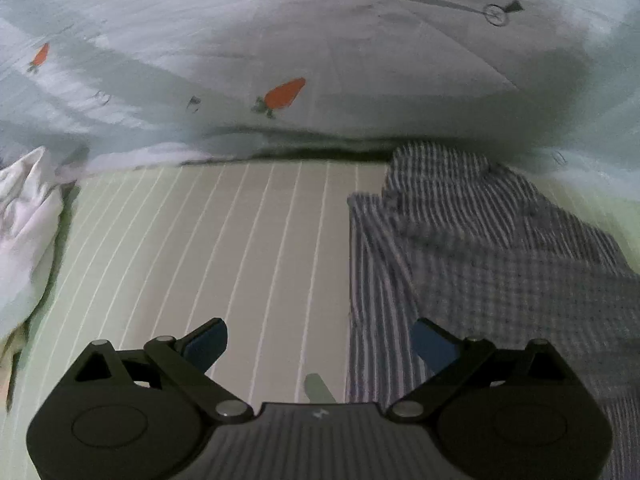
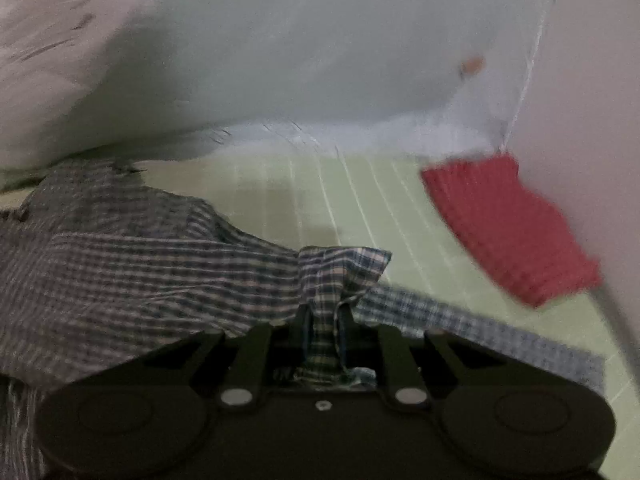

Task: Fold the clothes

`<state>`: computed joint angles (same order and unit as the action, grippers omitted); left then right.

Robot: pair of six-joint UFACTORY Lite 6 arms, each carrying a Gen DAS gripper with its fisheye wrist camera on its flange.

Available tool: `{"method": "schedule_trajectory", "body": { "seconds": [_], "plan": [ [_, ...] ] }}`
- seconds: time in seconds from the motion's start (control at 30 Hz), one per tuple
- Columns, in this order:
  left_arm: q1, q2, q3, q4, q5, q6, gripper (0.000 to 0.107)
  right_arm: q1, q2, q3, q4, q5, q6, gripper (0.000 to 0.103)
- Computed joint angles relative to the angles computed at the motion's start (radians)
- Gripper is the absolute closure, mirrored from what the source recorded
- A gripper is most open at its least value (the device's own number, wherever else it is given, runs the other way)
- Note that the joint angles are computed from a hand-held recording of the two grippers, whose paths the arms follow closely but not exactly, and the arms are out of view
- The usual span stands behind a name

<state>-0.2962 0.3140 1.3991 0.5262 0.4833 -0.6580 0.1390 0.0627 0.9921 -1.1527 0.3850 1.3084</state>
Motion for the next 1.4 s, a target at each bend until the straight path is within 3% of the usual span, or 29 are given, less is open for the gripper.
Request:
{"method": "schedule_trajectory", "body": {
  "seconds": [0.17, 0.5, 0.93, 1.4],
  "plan": [
    [-0.04, -0.307, -0.346, -0.005, -0.003, -0.039, 0.009, 0.131, -0.178, -0.099, 0.044, 0.0, -0.057, 0.094],
    [-0.115, -0.63, -0.693, -0.097, 0.106, -0.028, 0.009, 0.541, -0.248, -0.167, 0.062, 0.121, -0.033, 0.094],
    [-0.315, -0.903, -0.86, -0.073, 0.269, -0.116, 0.009, 0.976, -0.177, -0.171, 0.079, 0.254, 0.107, 0.094],
    [-0.515, -1.066, -0.945, -0.039, 0.428, -0.263, 0.009, 1.12, -0.171, -0.224, 0.18, 0.251, 0.276, 0.085]
  ]
}}
